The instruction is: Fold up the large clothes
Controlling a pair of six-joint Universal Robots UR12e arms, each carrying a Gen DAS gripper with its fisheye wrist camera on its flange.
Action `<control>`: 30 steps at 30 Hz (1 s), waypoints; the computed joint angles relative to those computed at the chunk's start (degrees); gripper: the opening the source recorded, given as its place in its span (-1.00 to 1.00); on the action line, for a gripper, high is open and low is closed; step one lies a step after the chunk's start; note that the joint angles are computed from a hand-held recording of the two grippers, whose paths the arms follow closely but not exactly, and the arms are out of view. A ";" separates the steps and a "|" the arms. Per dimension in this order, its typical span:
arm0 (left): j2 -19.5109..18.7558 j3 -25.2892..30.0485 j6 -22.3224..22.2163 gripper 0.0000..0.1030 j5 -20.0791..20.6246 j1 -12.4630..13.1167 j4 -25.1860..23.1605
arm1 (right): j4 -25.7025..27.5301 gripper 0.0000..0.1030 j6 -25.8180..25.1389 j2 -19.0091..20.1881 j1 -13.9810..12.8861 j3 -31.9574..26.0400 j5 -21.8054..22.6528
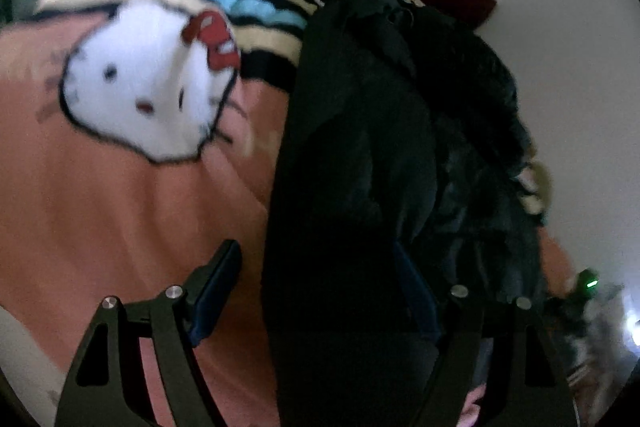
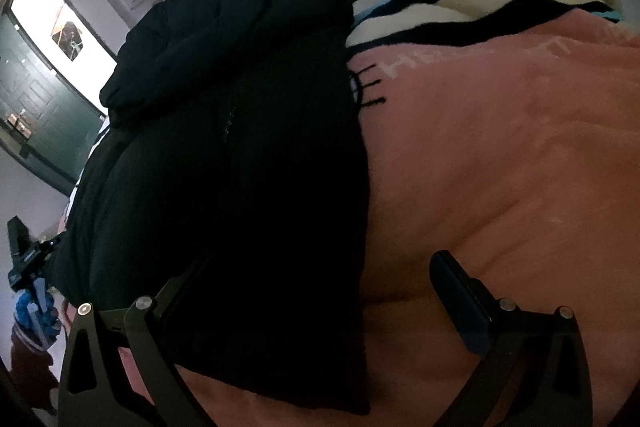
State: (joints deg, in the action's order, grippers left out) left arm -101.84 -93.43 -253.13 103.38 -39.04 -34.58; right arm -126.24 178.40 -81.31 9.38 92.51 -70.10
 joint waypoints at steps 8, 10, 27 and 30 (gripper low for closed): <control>-2.01 -2.07 1.35 0.48 -9.23 0.50 14.45 | 3.08 0.98 -1.76 0.67 -0.49 -0.26 7.59; -2.25 -1.61 1.15 0.48 -8.92 0.36 14.24 | 3.86 0.98 -2.17 0.75 -0.70 -0.26 9.77; -3.80 3.18 2.22 0.44 -11.51 0.28 7.08 | 7.72 0.21 -2.83 1.63 -2.50 -0.09 17.49; -4.16 4.00 2.60 0.23 -10.60 -0.14 6.59 | 8.17 0.11 -3.24 1.96 -1.95 -0.57 17.08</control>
State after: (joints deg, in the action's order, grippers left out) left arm -106.00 -89.44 -250.53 92.78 -39.18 -27.99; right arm -118.07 175.16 -79.35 7.43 91.94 -53.03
